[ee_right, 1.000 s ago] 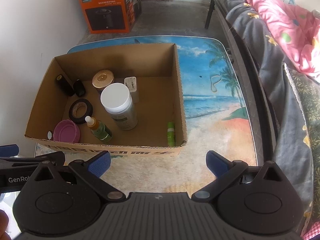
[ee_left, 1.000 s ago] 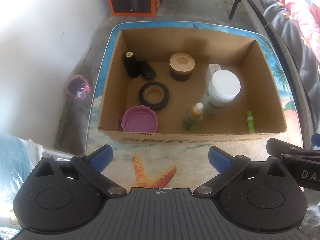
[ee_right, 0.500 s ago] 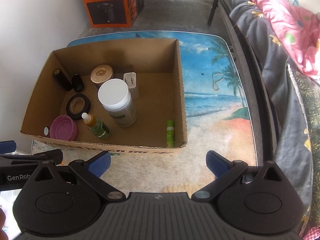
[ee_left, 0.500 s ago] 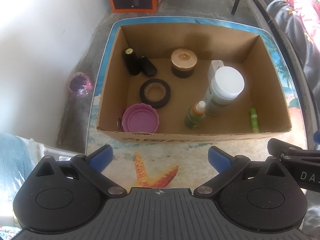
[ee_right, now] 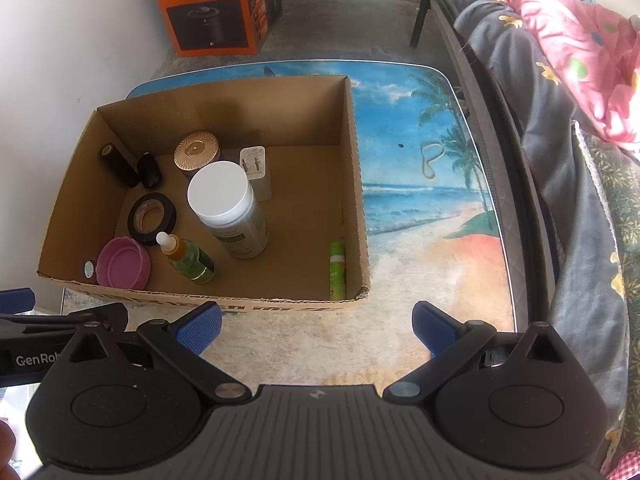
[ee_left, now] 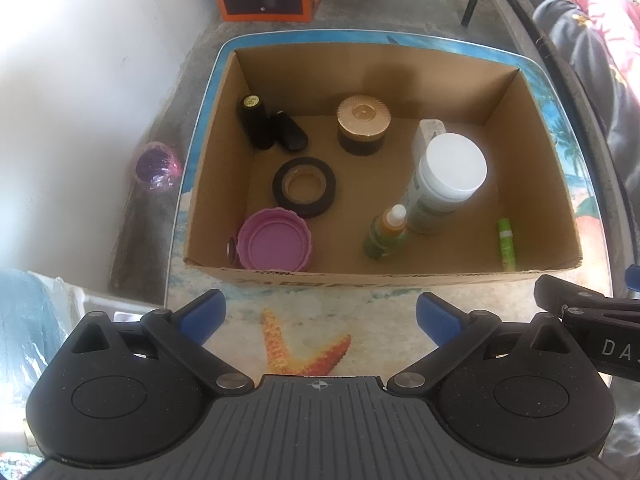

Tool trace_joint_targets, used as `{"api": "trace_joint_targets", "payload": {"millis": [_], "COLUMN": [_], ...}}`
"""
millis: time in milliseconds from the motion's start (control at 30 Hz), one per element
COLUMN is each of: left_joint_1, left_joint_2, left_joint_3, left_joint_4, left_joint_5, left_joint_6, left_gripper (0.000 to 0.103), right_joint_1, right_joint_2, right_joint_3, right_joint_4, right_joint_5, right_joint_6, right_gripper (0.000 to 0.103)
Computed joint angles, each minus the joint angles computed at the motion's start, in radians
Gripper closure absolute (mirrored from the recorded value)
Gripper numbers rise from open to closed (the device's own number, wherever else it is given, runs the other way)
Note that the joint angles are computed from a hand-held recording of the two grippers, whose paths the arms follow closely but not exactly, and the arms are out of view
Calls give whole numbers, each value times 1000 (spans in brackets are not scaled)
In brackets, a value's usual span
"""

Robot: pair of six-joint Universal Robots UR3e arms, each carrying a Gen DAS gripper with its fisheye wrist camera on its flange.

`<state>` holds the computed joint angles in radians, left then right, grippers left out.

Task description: Organize rigid objects

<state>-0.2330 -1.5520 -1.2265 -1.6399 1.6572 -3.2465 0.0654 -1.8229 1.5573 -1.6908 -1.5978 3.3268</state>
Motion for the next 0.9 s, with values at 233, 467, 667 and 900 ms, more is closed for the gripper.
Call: {"api": "trace_joint_targets", "payload": {"millis": [233,467,667,900], "left_joint_1": [-2,-2,0,9], "left_joint_2": [-6,-7,-2,3], "left_joint_3": [5,8,3,-1], "left_joint_4": [-3,-6,-6,-9], "left_joint_5": [7,10,15,16], "left_joint_6": [0,-7,-5,4], "left_gripper": [1,1,1,1], "right_joint_1": [-1,3,12,19], "right_joint_2": [2,5,12,15], "right_joint_3": [4,4,-4,-3], "right_joint_4": [2,-1,1,-1], "right_joint_5": [6,7,4,2], "right_joint_6": [7,14,20,27], "right_gripper": [0,0,0,0]}}
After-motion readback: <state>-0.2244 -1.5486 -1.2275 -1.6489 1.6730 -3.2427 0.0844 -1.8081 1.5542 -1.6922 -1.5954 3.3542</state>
